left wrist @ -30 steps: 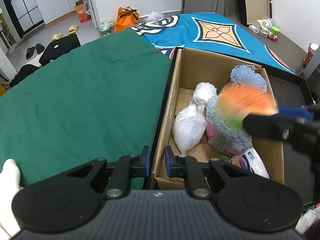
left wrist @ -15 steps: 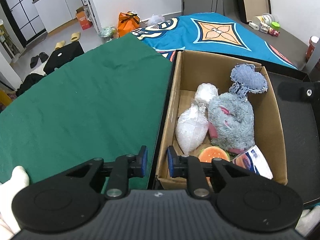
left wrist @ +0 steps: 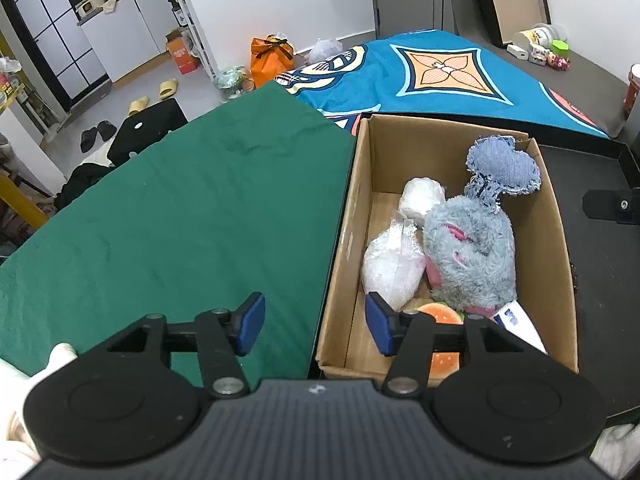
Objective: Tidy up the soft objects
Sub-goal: 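Move the right tool down to the black plush with white patch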
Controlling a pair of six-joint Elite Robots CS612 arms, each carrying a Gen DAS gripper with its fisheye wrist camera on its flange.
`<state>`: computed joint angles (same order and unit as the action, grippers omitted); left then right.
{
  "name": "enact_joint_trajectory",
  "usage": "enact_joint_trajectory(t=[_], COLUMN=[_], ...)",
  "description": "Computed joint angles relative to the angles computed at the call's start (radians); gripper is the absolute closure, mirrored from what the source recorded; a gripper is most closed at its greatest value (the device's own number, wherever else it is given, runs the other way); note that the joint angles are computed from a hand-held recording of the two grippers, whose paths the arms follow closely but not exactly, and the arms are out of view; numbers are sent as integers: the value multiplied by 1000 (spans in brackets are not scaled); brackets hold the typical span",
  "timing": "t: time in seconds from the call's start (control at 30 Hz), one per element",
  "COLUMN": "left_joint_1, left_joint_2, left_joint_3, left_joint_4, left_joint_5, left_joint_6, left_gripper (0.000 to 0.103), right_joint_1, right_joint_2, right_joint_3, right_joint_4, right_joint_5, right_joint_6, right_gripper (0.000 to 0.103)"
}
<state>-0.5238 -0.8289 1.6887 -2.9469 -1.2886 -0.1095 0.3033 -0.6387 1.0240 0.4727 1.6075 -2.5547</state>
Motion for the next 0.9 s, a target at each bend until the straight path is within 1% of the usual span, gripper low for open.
enact_joint_trajectory(t=[0.37,0.53,0.63,0.9], left_joint_1=[-15,-24,-29,-34], left_joint_2=[6,11,16,30], left_joint_3=[-15,-25,-31,-49], left_joint_4=[38,57,64,94], left_joint_5=[57,78,85,100], left_joint_6=[-12,-11,-4,-1], left_gripper=[46,46,46,45], right_joint_1=[-12,-15,-20,-20], right_joint_2=[20,46,56,105], right_joint_3=[-11,-35,-44,-107], right_joint_4=[26,66,78,141], right_joint_5=[-29,-18,-28,-29], right_joint_6=[-20,-22,-20,-62], right_gripper=[42,42,42,42])
